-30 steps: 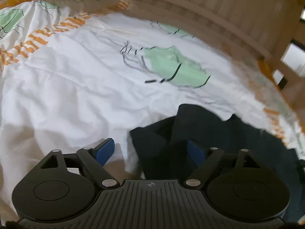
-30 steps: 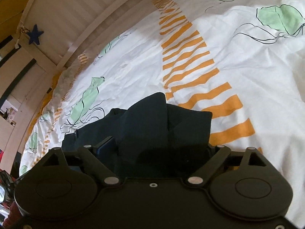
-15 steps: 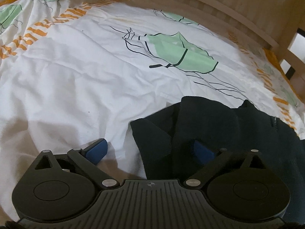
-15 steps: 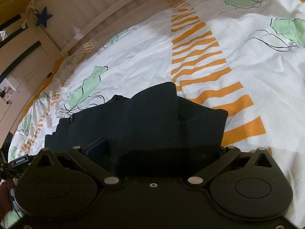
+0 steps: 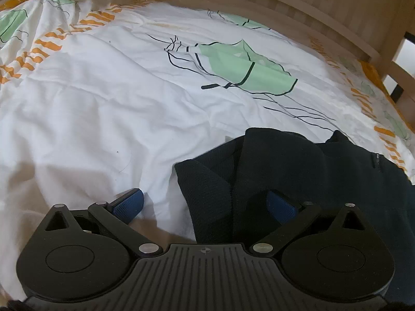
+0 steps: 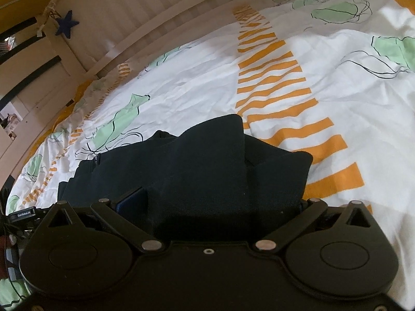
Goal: Fold large clothes
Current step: 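Lower the fold, open both tools and withdraw the left tool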
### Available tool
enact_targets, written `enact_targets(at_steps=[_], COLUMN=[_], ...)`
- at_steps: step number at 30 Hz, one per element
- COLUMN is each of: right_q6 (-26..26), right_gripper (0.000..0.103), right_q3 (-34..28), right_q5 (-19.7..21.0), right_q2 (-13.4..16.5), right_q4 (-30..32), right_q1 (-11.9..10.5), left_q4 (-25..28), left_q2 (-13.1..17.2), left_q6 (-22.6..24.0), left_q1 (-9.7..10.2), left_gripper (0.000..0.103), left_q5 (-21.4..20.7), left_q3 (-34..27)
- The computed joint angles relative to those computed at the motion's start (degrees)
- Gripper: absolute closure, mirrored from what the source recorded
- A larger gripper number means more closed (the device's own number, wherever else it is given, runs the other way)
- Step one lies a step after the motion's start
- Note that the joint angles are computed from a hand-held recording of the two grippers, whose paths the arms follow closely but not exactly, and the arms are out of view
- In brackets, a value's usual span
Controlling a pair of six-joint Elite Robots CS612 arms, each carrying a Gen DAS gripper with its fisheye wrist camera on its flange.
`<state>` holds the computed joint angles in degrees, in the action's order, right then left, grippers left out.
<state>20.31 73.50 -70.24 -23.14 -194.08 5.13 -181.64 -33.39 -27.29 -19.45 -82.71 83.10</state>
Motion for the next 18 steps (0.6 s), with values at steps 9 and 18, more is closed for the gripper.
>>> enact_targets(at_steps=[9, 18], right_q6=[-0.1, -0.2], right_gripper=[0.000, 0.000], right_q3=[-0.2, -0.2], right_q5=[-0.2, -0.2], right_q2=[0.1, 0.1], right_q4=[-0.1, -0.1], right_q1=[0.1, 0.1], left_q4=[-0.8, -14.6], left_q2=[0.4, 0.6], left_q6=[-1.7, -3.8], left_q1=[0.33, -1.98], left_gripper=[0.001, 0.001], left_q5=[-0.5, 18.1], left_q3=[-0.9, 1.2])
